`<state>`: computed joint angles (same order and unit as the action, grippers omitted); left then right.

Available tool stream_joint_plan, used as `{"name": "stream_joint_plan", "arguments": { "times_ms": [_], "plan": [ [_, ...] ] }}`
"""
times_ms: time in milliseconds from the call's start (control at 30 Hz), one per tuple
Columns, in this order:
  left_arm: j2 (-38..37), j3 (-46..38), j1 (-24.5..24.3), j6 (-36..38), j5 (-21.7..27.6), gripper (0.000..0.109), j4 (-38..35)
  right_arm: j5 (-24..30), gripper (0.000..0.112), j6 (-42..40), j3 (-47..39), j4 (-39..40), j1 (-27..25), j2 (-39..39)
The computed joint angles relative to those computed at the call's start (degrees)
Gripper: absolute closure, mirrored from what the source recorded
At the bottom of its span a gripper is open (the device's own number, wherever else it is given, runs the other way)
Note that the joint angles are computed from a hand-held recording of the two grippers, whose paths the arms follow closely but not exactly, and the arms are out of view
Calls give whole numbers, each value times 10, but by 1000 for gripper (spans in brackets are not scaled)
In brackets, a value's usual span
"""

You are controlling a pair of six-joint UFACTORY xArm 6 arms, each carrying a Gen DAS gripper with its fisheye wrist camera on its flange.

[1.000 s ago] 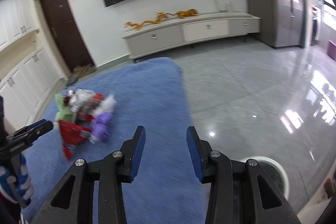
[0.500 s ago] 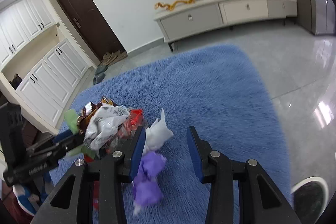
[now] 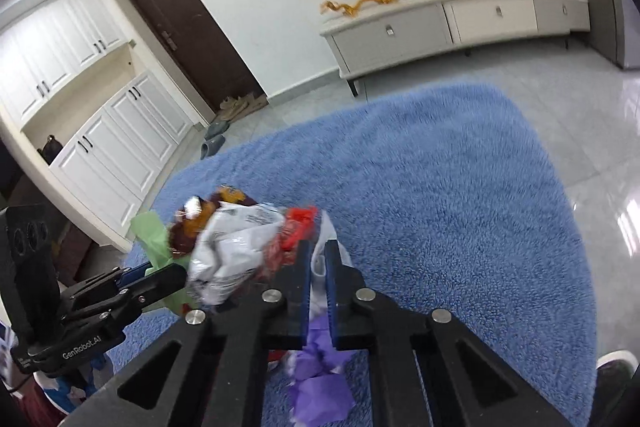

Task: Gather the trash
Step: 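Grasp the green paper with the left tool while the right tool grasps a white plastic bag, then carry both items over the bin and open both tools to drop them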

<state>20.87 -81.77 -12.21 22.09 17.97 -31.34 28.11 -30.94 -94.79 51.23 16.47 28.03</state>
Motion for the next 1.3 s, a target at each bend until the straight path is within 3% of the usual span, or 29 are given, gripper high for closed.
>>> {"name": "stream_joint_plan", "arguments": {
  "times_ms": [400, 800, 1067, 1300],
  "plan": [
    [-124, 130, -12, 66, -59, 83, -84, -76, 108, -152, 155, 138, 37, -164],
    [-197, 201, -43, 45, -100, 83, -72, -124, 108, -240, 265, 220, 45, -298],
    [-202, 192, -78, 9, -96, 83, -28, -177, 108, -300, 339, 294, 25, -368],
    [-131, 100, -141, 5, -52, 83, -18, -229, 108, -319, 416, 314, -25, -429]
  ]
}}
